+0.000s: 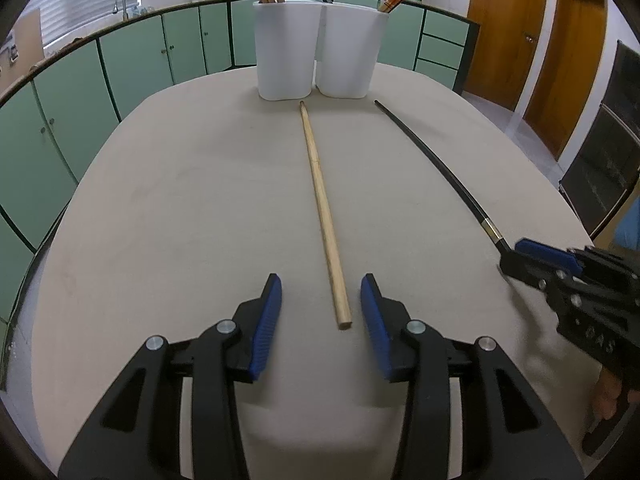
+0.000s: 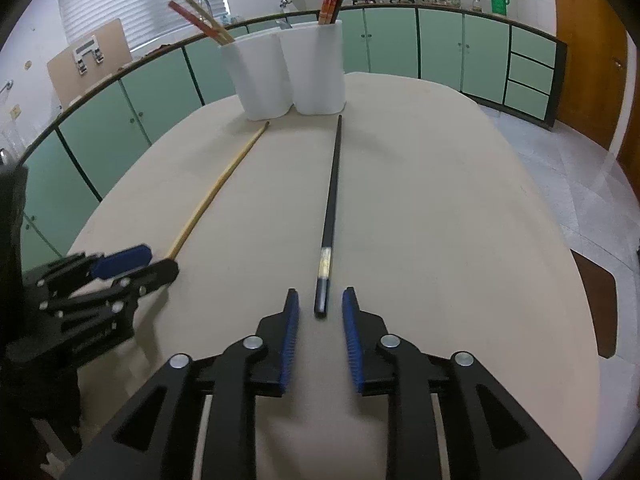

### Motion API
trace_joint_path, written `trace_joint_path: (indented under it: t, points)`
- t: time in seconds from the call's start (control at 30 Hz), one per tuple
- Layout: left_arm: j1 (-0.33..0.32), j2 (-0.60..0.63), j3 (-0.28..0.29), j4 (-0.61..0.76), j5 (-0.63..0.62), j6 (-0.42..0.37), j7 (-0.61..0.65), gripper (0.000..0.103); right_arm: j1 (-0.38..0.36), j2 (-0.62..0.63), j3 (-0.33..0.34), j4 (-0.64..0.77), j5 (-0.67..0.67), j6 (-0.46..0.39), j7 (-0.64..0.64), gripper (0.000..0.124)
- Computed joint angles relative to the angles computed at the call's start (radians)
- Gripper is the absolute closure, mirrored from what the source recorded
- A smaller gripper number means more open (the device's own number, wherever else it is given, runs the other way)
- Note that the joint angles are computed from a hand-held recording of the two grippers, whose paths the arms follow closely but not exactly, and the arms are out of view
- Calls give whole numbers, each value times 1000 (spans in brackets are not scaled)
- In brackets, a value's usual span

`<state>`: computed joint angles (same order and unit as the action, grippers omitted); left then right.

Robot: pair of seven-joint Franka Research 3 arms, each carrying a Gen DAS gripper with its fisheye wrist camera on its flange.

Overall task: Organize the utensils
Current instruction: 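Grasp the last black chopstick with the right tool while the left tool grasps the last wooden chopstick, then lift both chopsticks and insert them into the white utensil holder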

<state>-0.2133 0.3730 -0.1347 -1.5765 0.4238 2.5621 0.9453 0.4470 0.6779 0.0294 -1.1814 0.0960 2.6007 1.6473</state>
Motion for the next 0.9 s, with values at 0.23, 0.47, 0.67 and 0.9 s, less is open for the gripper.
trace_joint_path:
  t: [0.23,0.47,0.67,0.9]
  points:
    - [-4,-4,4,-5,6,-2,-13,62,12,1,-12,3,-15,-3,13,101]
    - [-12,3,6,9,20,-14,-37,78,24,46,-25,80,-44,-46,44,112]
    - [-12,11,1,22,11,-17,-26,97,19,39,-22,67,-41,-36,51,117]
    - [-5,-44,7,-15,36,26,-14,97,22,-31,-34,-1,-71,14,38,117]
